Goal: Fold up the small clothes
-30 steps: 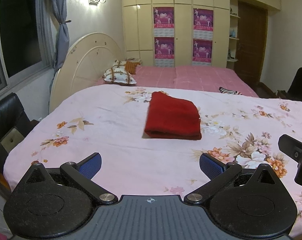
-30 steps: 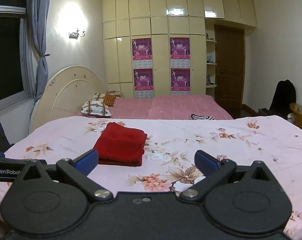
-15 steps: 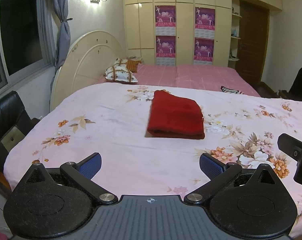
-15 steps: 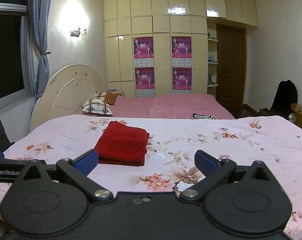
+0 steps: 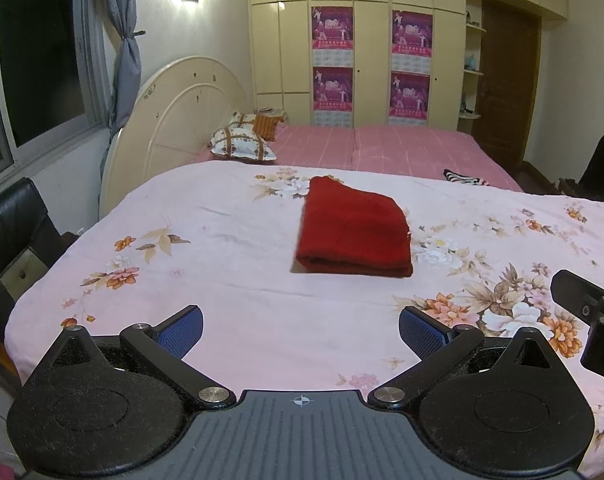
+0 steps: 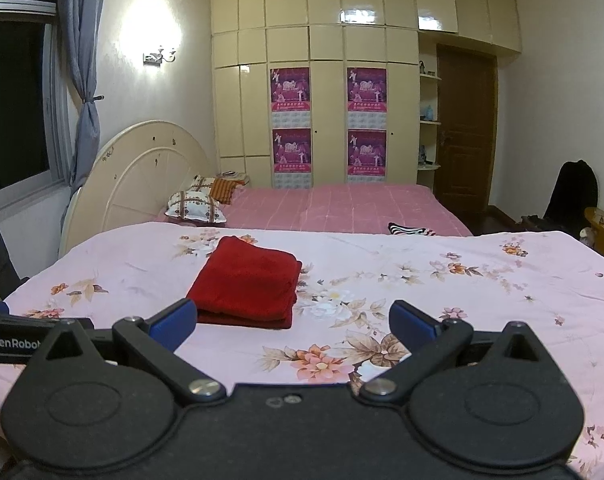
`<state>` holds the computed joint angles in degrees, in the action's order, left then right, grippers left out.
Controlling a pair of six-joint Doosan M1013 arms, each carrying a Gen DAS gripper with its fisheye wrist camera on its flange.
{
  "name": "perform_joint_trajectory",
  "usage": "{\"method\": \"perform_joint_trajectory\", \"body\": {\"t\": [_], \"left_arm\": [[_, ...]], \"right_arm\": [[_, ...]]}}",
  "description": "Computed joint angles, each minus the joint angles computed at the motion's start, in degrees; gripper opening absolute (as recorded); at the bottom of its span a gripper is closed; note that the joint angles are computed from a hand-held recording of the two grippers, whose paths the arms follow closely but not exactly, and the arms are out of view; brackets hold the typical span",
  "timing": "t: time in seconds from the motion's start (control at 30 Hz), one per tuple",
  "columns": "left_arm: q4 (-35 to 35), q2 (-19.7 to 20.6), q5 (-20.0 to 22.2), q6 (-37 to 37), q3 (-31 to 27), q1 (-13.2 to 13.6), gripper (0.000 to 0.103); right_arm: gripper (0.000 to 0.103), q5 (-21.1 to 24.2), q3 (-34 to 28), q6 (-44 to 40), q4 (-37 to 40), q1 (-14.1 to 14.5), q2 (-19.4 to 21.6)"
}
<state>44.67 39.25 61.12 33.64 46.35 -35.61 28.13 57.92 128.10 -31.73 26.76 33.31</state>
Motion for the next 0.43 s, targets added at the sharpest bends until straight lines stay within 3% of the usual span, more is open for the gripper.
{"method": "perform_joint_trajectory", "body": {"t": [0.43], "left_arm": [[2.51, 0.66, -2.71, 2.84, 0.03, 0.06, 0.103]], "right_arm": [[0.102, 2.10, -1.66, -1.35, 1.06, -0.11, 1.10]]}}
